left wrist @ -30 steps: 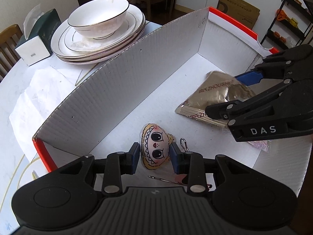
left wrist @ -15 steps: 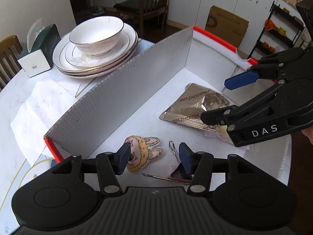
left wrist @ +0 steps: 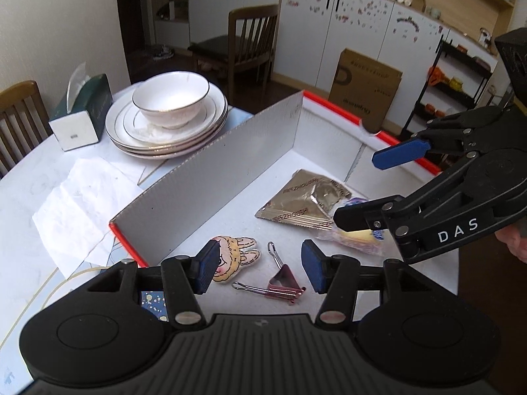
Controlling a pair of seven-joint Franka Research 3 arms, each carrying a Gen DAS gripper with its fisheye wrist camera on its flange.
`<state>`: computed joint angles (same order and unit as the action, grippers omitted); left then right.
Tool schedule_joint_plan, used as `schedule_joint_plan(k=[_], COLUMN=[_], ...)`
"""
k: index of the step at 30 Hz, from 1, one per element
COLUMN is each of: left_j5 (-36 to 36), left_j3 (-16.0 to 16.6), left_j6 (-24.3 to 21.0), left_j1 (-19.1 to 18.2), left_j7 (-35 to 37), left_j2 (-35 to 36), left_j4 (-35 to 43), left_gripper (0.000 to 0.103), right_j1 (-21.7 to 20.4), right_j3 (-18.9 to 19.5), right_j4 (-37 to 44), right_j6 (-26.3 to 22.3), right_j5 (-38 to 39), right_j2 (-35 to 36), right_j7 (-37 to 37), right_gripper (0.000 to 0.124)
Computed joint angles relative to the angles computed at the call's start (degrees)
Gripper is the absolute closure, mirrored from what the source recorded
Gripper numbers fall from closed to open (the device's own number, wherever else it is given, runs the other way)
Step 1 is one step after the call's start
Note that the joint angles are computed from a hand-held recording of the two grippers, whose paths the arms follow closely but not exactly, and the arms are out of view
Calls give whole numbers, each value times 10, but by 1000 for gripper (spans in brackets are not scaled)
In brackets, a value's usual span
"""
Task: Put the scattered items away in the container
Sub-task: 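Withdraw both open tools from the box toward the remaining items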
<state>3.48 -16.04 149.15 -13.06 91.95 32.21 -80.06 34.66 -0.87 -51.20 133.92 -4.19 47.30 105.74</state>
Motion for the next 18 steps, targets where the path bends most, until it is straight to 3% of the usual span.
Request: schedule_joint_plan(k=[12, 15, 18], left_j5=[-42, -61, -92], left_j3=[-29, -38, -51], left_j6=[107, 132, 153], left_j1=[40, 54, 73], left_j7=[36, 51, 74], left_j2=[-96, -120, -144], left_j4=[-146, -183, -218], left_gripper=[49, 42, 41], right_j1=[28, 35, 43], right_j3=[-8, -10, -12], right_j4=[-142, -164, -181], right_j6=[87, 103, 114], right_j5=[-35, -47, -61], right_j2=[-92, -107, -119], right_j7=[57, 76, 94], right_gripper=[36, 34, 33])
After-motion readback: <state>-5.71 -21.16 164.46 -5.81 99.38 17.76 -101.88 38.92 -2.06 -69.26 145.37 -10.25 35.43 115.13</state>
